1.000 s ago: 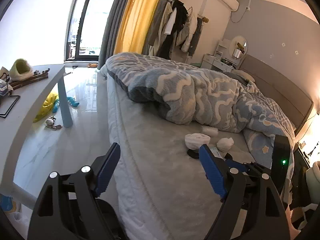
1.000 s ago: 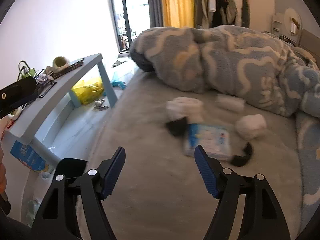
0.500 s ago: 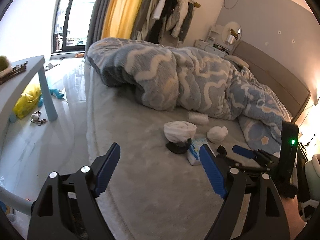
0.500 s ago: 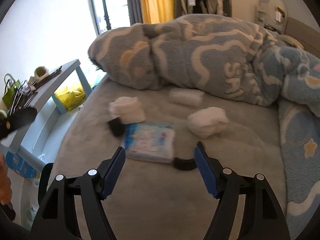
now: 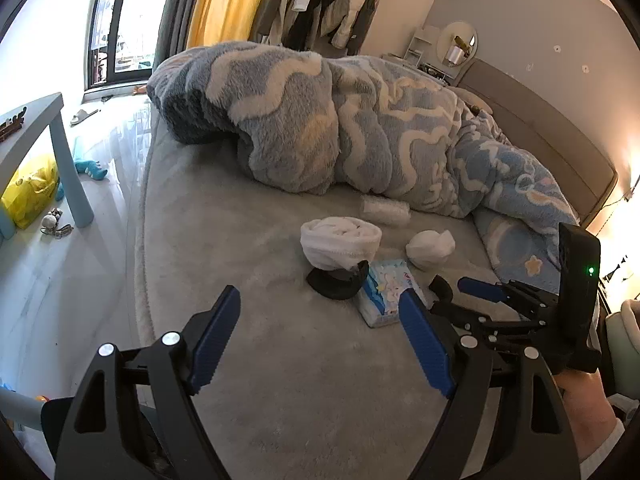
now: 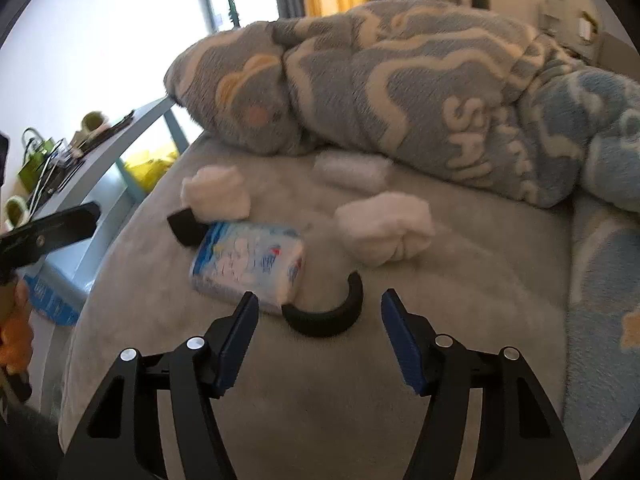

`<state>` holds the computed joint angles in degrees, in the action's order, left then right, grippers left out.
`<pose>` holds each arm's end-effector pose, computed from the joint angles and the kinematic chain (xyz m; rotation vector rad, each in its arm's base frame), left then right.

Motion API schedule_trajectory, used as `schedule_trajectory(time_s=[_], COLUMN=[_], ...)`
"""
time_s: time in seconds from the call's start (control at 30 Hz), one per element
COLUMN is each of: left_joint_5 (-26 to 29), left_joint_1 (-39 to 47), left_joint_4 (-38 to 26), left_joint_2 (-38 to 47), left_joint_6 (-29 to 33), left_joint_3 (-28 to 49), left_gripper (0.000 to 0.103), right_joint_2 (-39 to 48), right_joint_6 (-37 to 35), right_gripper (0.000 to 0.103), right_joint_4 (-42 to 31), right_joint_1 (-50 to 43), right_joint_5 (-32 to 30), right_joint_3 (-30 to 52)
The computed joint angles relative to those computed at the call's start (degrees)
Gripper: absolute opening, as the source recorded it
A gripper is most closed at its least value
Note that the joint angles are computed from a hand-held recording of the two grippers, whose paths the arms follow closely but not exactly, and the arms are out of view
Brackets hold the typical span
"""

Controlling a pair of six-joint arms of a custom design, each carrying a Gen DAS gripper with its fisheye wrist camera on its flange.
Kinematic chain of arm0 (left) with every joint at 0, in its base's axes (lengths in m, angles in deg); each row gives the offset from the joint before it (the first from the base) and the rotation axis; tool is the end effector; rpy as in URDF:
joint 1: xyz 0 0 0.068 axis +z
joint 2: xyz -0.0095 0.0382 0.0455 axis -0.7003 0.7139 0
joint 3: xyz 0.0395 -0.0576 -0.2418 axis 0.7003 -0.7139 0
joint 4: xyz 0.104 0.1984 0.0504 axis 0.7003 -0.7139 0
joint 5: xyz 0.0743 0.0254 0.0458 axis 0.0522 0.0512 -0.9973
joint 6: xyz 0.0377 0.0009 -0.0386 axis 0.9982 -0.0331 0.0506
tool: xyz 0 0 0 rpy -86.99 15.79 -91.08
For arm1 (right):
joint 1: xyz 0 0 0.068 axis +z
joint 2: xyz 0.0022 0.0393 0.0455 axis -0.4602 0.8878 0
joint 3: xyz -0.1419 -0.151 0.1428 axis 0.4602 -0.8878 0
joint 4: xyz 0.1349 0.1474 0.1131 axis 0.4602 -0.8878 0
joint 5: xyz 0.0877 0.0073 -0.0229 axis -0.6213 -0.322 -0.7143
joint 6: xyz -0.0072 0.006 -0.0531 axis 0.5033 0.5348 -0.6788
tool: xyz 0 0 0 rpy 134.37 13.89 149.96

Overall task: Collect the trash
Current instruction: 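Close the right tool on the black curved plastic strip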

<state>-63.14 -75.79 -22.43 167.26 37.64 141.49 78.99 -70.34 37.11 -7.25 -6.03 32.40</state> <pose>0.2361 -0.1316 0.2296 -0.3111 2.2945 -0.2899 0.3688 0.1484 0.1872 -0.8455 2.3493 0.4927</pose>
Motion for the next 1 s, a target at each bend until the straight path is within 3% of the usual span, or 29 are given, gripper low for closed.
schedule_trajectory(time_s=[0.63,0.83,1.0], left_joint_5=[8.4,11.9,11.8], left_joint_1=[2.5,4.8,5.0], left_joint_4=[8.1,11.6,12.1], left_joint_2=[11.2,14.1,16.4], left_joint_6=[2.2,1.2,1.3], left_joint_3=[2.8,3.0,4.3], left_gripper=[0.083,0.083,0.083], right_joint_2=[7.8,10.0,10.8], right_joint_6=[-7.1,-8.6,-9.7], right_gripper=[0.058,0.053,0.048], right_joint_4=[-4.6,-7.3,-8.7], right_joint_1=[-1.5,-1.6,-1.6], right_joint_5=[-3.3,-5.4,-6.5], right_joint_3=[8.9,12.1,13.8])
